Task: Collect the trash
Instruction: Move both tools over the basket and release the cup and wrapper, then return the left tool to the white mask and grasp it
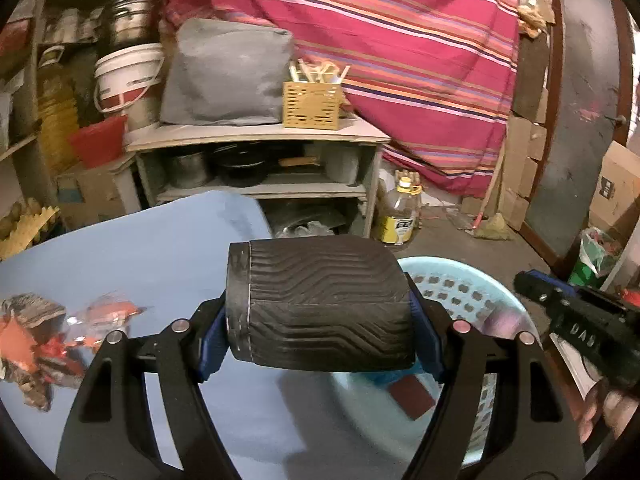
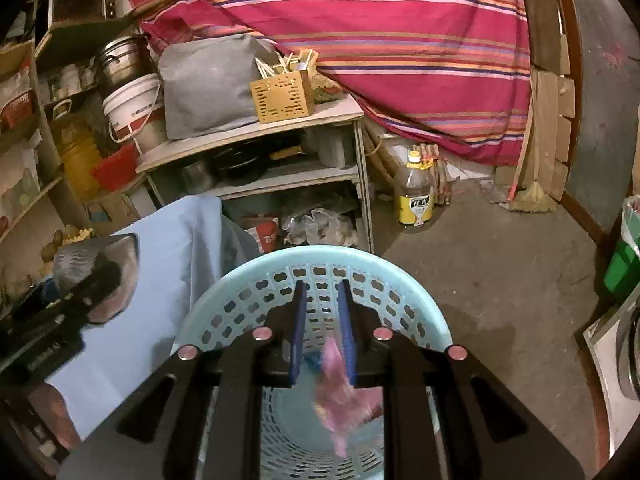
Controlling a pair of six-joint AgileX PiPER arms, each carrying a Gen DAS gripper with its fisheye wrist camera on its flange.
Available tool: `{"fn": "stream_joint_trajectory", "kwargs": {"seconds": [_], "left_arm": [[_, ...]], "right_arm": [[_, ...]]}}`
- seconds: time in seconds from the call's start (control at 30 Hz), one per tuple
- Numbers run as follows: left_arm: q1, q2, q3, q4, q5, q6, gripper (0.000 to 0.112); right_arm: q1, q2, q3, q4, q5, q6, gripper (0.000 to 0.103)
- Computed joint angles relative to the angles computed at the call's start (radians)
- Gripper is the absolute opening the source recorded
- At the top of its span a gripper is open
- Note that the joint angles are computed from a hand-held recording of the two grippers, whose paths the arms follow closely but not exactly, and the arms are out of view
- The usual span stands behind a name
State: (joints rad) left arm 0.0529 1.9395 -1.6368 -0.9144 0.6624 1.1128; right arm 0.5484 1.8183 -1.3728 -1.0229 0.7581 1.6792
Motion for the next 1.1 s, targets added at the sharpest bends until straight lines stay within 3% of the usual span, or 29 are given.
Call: {"fn": "stream_joint_trajectory", "kwargs": {"seconds": [0.53,0.6,0.77,0.8,0.83,0.9,0.97,1.03,1.1], "left_arm": [[-0.072,0.043,-0.05,0.092,-0.017,-0.096,0.073],[-0.065,0.045,-0.056,0.108,-0.011,-0.113,0.084],[-0.016,0.037,-0.049,0.089,-0.006,-0.081,0.093],[0.0,0.034,-0.048,0.091,-0.002,-0.075,0.095],[0.015,0.031,-0.047,0.089,0.002,-0.066,0.095],[0.05,0.026,-0.045,0.087,0.009,-0.045,0.098],[0.094,0.022,-0.047,0.086,0.015,-0.017,0.098],[0.137,0.034,-0.071,0.097,0.029,-0.01,0.098],[0.192,0.058,-0.108,0.102,0.052,0.004,0.098]], "right_arm": [[-0.004,-0.023,0.039,-0.003,0.021,0.061,0.017],[-0.002,-0.016,0.03,0.006,0.027,0.046,0.017],[0.006,0.011,-0.015,0.032,0.048,0.002,0.018],[0.008,0.019,-0.028,0.039,0.056,-0.006,0.027],[0.007,0.028,-0.042,0.048,0.06,-0.012,0.048],[0.012,0.042,-0.06,0.041,0.068,0.002,0.066],[0.018,0.058,-0.088,0.052,0.074,-0.014,0.066],[0.025,0.08,-0.12,0.061,0.081,-0.024,0.079],[0.038,0.109,-0.163,0.069,0.098,-0.037,0.084]]}}
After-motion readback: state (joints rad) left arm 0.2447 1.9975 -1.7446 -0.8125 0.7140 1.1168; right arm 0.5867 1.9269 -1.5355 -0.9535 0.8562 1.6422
